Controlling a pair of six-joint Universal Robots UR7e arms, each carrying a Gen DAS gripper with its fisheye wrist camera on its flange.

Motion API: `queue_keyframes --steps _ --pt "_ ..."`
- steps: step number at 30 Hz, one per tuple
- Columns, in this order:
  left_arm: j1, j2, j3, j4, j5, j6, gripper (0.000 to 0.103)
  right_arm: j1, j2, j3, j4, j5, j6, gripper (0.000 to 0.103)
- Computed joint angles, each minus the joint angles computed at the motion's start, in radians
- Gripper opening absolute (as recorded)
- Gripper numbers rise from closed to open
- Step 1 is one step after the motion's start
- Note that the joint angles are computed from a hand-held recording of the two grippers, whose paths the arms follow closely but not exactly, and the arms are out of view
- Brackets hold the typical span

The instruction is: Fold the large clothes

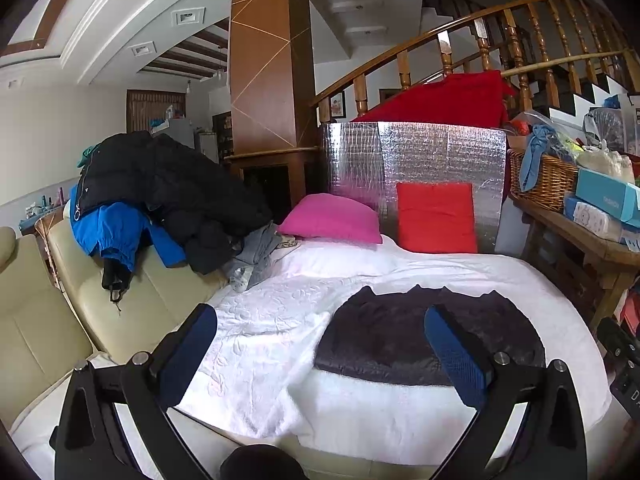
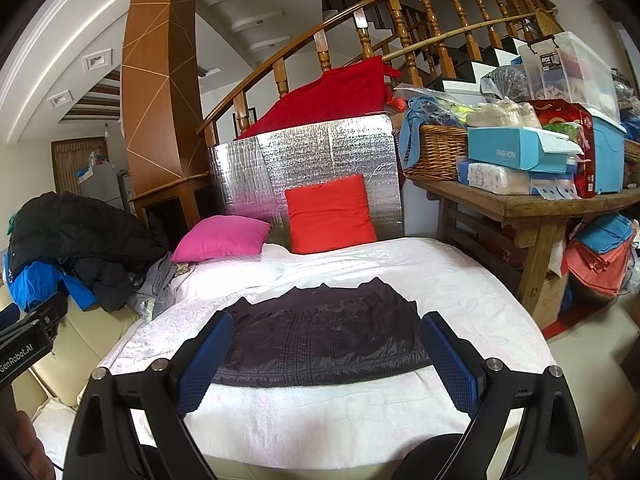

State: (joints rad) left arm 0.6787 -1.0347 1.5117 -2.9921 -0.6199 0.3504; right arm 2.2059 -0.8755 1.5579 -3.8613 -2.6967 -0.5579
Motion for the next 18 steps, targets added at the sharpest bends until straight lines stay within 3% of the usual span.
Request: queue_keyframes --steps 18 --pt "0.012 0.026 -0.037 0.014 -0.009 0.004 0.103 -0.023 -0.004 -0.009 0.065 0.007 0.016 0.096"
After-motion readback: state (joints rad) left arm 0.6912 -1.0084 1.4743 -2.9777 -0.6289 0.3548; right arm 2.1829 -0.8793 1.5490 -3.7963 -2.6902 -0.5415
